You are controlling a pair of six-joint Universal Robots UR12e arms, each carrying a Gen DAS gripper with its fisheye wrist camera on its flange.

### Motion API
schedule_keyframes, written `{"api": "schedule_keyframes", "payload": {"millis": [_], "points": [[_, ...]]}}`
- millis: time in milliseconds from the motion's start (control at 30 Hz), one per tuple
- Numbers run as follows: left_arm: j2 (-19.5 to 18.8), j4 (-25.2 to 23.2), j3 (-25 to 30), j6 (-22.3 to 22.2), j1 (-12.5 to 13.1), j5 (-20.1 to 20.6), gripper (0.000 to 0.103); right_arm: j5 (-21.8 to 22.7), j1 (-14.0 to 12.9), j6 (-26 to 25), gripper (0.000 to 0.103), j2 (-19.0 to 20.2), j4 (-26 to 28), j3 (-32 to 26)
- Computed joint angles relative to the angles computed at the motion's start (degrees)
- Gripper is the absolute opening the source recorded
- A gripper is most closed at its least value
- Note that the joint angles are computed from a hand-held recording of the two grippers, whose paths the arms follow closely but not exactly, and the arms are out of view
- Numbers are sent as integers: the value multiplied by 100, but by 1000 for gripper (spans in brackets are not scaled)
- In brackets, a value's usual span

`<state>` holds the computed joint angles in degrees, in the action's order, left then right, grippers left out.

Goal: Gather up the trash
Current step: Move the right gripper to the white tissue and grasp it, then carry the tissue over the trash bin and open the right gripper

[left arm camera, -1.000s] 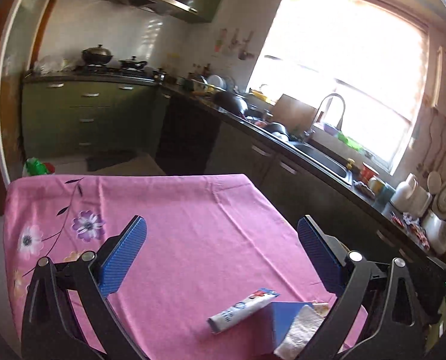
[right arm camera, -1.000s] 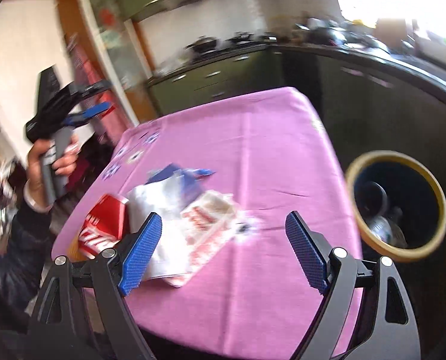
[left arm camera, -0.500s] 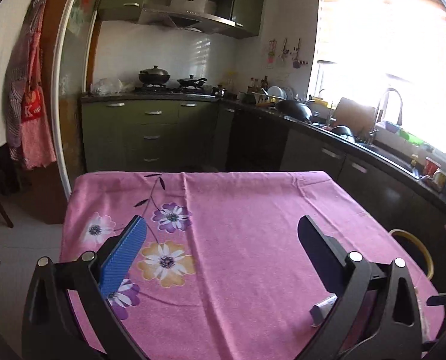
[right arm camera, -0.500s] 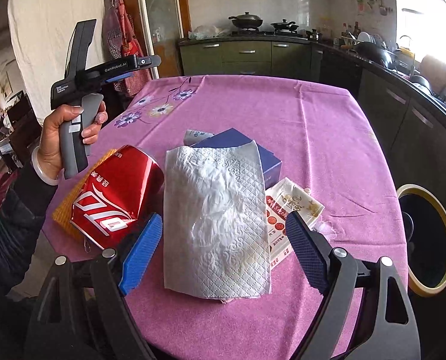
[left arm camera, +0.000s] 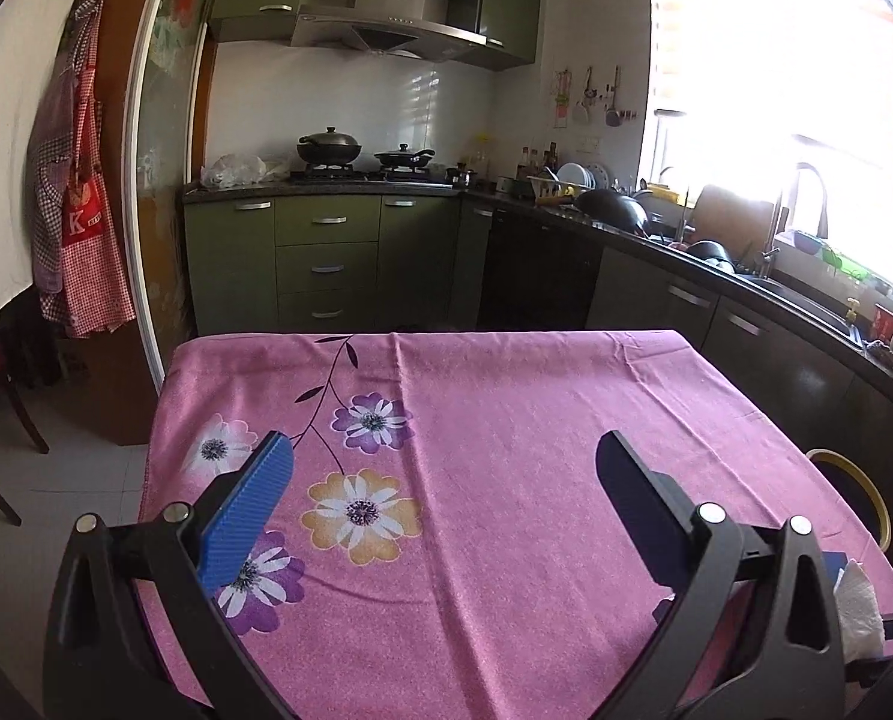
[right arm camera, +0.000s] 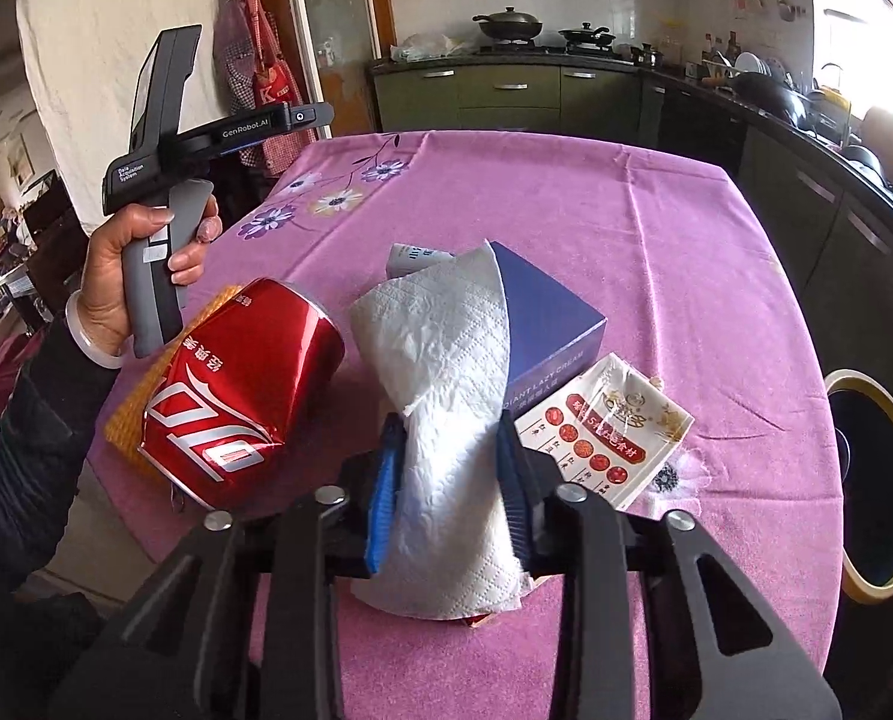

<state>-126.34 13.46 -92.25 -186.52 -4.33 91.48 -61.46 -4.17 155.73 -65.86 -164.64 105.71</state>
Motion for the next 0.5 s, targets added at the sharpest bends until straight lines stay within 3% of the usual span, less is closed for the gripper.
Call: {"api": "schedule_keyframes", "payload": {"millis": [167,367,433,500], "points": [[-2,-9,0,29,-7,-1,96,461,-110,-10,6,-61,270,13],[-2,-71,10,26,-13,-1,96,1190,-289,40,5,-174,579,41],[0,-74,7,41,-16,1,96,1373,-389,181,5,-232,489,69],[2,-90,8,52,-17,-6,96,1411,-537,553,5,-275,65,116]]}}
